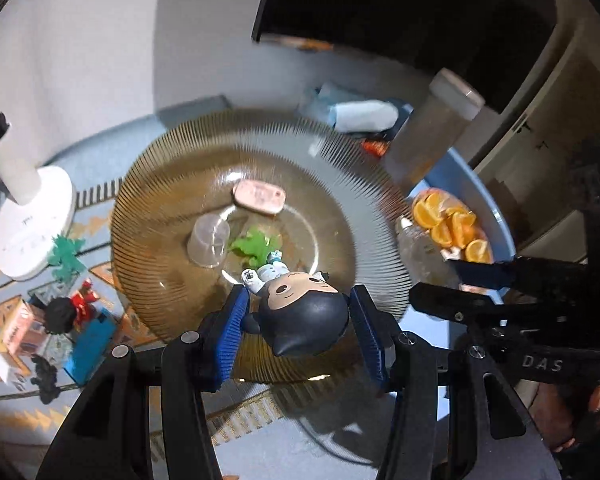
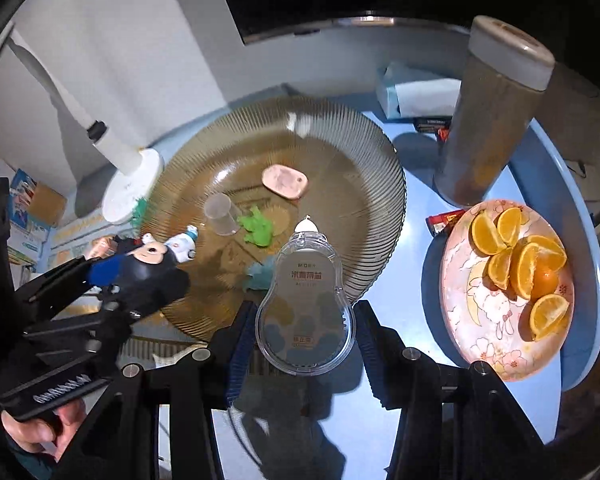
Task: Organize rigid objects
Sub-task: 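Carry the doll and round case onto the amber plate and release both, then withdraw both open tools from the plate back over the toy pile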
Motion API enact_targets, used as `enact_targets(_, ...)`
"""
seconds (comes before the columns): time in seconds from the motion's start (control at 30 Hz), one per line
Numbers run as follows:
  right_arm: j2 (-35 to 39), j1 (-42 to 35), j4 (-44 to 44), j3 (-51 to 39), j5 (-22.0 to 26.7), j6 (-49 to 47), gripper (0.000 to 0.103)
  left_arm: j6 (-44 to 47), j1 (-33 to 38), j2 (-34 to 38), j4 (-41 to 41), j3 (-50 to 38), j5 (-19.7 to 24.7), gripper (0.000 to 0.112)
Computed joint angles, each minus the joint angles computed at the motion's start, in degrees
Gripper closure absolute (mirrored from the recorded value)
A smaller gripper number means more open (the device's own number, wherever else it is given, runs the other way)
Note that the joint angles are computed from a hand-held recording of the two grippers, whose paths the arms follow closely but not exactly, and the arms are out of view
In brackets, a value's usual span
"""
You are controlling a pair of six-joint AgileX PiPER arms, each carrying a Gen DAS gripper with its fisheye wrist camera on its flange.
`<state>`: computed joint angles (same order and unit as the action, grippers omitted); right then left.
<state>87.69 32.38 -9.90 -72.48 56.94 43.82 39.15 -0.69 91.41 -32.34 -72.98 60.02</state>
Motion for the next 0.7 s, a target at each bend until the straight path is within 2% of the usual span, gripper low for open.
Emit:
enact_targets(0.1,1.7,-0.7,-0.5,-0.9,1.9,0.3,0.055,-0.5,-0.7,0.3,0.5,0.4,-1.3,0.063)
enact_targets(0.13,2.2,-0.9,-0.6,-1.5,2.7,-0.2,0.055,-1.1,-0.9,0.3,0.8,0.5,-1.6,0.056)
enact_targets(0.17,2.3,-0.9,-1.0,-1.9,3.1,-0.2,0.050,-1.7,-0.9,0.5,1.2,0.2,-1.5,0.046)
enact_targets(0.2,1.8,-0.6,-2.2,-1.7,3.1,0.7,0.042,-2.7,-0.9,0.3,1.9,0.0,-1.6,0.029)
enact_targets(0.23,0.9,-0.3,-3.5,-1.2,2.8,2.1,0.040,-2.3,-0.5,0.0,1.4,0.2,-1.7,0.026)
enact_targets(0.47,-3.9,-1.9,-1.7,2.0,0.0,5.0,0.040,1.3,7.2,-2.1,0.7,0.6,3.6,0.026)
enact_targets(0.7,-1.8,4.2,-1.8,-0.9,-1.9,8.4,0.040,4.5,19.4,-3.2,0.4,1.3,8.8,0.026)
